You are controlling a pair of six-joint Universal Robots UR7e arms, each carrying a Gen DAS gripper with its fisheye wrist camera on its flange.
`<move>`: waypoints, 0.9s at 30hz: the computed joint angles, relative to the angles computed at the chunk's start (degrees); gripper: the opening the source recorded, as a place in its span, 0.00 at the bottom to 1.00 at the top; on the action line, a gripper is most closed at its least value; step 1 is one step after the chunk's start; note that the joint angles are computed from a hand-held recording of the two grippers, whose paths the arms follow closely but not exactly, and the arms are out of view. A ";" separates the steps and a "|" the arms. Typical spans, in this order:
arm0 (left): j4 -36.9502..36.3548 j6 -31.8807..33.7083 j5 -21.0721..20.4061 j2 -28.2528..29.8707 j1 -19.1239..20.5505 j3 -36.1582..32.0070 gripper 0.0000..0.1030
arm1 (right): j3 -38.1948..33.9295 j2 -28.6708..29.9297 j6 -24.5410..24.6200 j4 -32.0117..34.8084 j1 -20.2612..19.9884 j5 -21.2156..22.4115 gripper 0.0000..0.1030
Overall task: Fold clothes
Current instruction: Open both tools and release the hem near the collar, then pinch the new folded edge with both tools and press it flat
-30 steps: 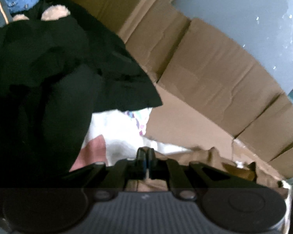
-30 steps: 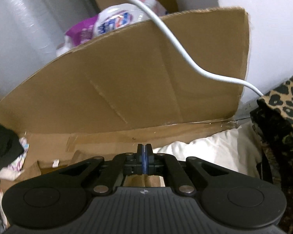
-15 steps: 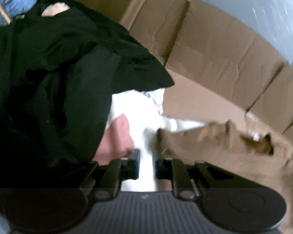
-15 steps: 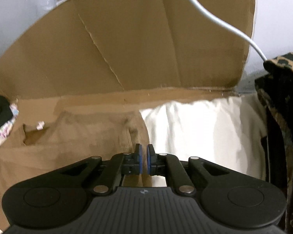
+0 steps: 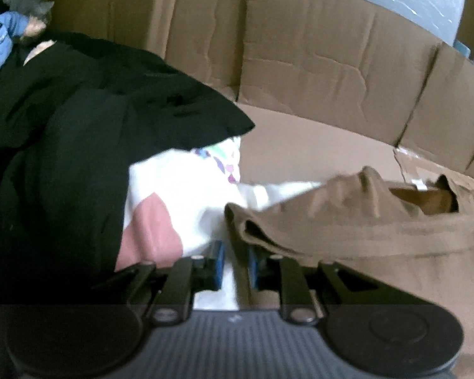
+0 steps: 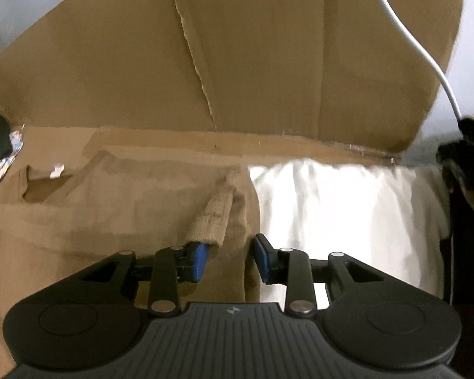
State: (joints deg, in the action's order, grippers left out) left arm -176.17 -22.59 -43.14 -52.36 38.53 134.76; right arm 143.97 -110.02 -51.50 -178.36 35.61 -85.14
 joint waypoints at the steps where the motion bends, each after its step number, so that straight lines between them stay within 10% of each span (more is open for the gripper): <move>1: -1.38 0.84 0.27 0.86 0.28 -0.62 0.18 | -0.29 0.76 0.45 -1.06 0.68 -0.24 0.37; 14: -8.87 5.42 -0.48 3.71 2.05 -4.81 0.27 | -5.44 5.62 8.03 -5.32 8.01 -3.17 0.38; 19: -7.42 5.62 0.16 2.41 1.48 -4.11 0.27 | -9.36 2.24 15.09 8.53 7.29 -1.51 0.63; 27: -4.18 3.56 0.27 -1.74 0.66 -1.07 0.27 | -11.00 -4.46 12.77 17.98 3.60 2.55 0.67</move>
